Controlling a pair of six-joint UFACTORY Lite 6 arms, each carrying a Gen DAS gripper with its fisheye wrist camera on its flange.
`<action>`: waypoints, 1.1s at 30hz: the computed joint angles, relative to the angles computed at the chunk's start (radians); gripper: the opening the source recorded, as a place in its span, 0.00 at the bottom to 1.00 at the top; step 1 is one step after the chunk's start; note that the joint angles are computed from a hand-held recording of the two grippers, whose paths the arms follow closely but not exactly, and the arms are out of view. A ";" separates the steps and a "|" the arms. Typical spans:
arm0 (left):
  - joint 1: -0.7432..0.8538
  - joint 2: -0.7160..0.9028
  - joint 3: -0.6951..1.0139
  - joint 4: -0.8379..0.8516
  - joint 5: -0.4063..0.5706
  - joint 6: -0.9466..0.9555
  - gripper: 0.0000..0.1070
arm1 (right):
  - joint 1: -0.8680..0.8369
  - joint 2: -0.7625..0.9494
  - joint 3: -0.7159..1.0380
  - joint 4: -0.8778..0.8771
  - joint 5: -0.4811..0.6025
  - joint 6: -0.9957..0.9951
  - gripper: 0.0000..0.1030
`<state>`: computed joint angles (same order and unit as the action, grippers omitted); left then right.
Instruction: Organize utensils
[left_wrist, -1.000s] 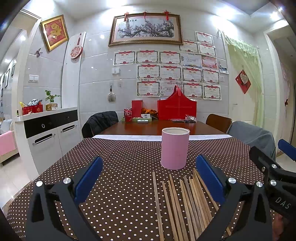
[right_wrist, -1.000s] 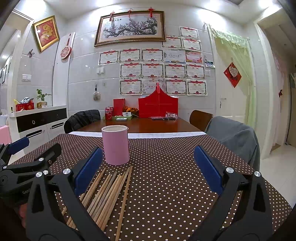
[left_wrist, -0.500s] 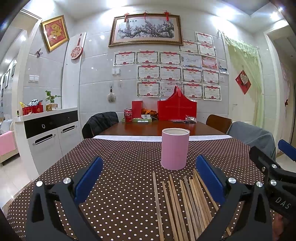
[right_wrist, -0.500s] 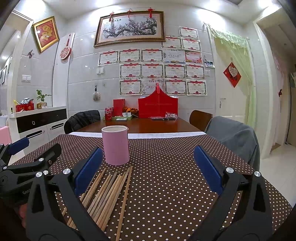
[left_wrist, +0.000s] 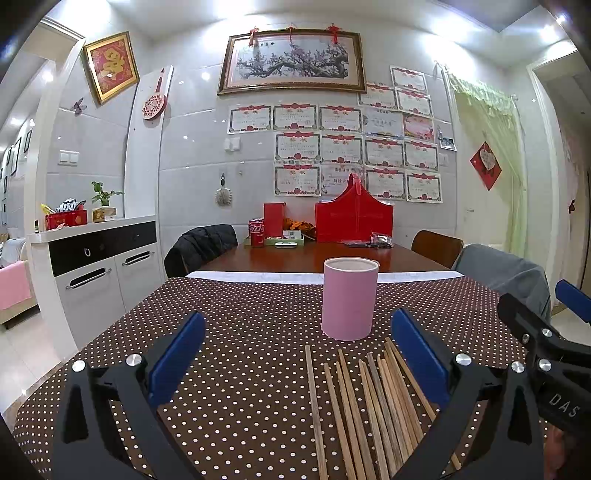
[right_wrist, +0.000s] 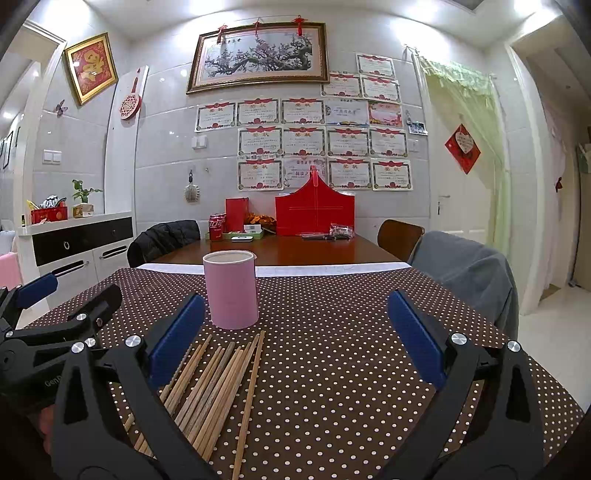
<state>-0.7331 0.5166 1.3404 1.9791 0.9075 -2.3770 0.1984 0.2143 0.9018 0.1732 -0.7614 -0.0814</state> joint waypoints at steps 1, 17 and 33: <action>0.000 0.002 0.001 0.001 0.001 -0.001 0.93 | -0.003 -0.006 -0.005 -0.003 0.002 0.002 0.94; 0.002 -0.001 -0.006 0.007 0.002 -0.009 0.93 | -0.020 -0.016 -0.026 -0.029 -0.009 0.019 0.94; 0.002 -0.002 -0.010 0.011 0.003 -0.014 0.93 | -0.021 -0.022 -0.020 -0.028 0.005 0.018 0.94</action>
<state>-0.7311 0.5146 1.3307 1.9901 0.9103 -2.3906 0.1770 0.1927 0.8815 0.1454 -0.7560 -0.0630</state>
